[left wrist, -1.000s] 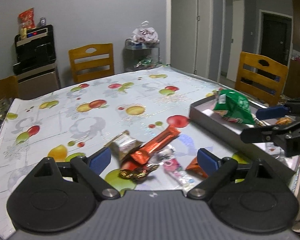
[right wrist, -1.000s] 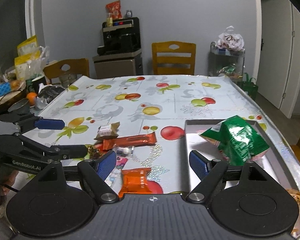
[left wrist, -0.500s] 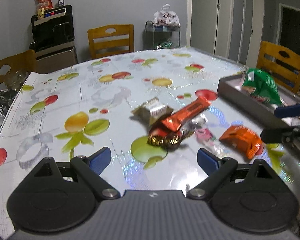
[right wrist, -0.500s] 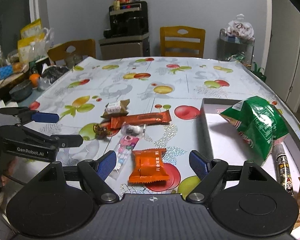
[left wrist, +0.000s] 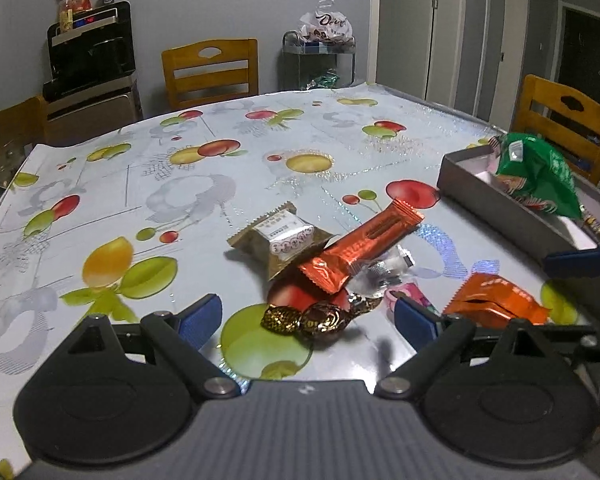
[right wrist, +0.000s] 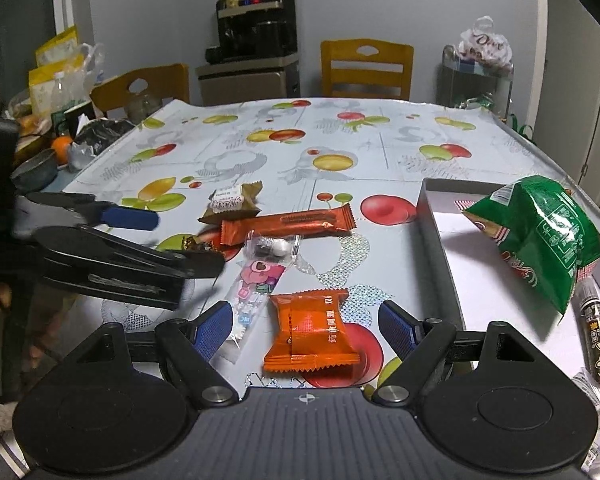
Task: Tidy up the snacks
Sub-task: 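Grasp the gold-wrapped candy with the left tool while the right tool grasps the orange square packet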
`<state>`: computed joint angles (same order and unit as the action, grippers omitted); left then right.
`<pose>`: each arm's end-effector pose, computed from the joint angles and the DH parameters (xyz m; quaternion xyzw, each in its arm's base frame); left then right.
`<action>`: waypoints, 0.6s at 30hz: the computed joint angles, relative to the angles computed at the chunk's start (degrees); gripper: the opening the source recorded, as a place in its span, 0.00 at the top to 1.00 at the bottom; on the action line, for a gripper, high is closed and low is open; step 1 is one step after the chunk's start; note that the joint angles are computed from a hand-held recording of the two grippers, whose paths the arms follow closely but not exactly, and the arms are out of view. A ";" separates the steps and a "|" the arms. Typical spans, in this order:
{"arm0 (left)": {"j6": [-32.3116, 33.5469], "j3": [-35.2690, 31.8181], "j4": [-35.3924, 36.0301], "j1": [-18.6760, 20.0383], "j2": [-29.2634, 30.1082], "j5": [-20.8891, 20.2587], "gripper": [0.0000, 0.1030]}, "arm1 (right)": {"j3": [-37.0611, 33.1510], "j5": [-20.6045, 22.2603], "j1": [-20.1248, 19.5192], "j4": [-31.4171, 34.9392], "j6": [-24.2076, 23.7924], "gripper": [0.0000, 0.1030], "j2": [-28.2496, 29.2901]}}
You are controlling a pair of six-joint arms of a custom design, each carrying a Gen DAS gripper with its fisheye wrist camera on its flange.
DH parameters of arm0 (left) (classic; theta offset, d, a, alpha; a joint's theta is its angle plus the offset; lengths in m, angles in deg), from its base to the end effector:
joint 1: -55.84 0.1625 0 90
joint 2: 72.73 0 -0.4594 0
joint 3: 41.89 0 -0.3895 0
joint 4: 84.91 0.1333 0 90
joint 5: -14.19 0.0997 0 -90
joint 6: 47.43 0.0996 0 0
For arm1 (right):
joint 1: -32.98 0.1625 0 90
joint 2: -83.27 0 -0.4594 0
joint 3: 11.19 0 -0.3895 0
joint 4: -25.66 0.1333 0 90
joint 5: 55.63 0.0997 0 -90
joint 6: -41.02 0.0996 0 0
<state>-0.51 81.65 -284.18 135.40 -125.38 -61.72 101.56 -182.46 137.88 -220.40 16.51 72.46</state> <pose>0.0563 -0.5639 0.1458 0.4145 0.8417 -0.2736 0.2121 0.1981 -0.4582 -0.0984 0.1496 -0.8439 0.4065 0.3165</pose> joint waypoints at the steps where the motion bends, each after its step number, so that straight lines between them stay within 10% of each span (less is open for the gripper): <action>1: 0.12 -0.37 -0.33 0.06 0.62 0.01 0.09 | -0.07 0.05 -0.07 0.11 -0.06 0.22 0.02; 18: 0.34 -1.89 0.08 1.75 1.60 -2.29 0.33 | -0.97 0.19 -1.48 1.71 0.74 0.22 0.20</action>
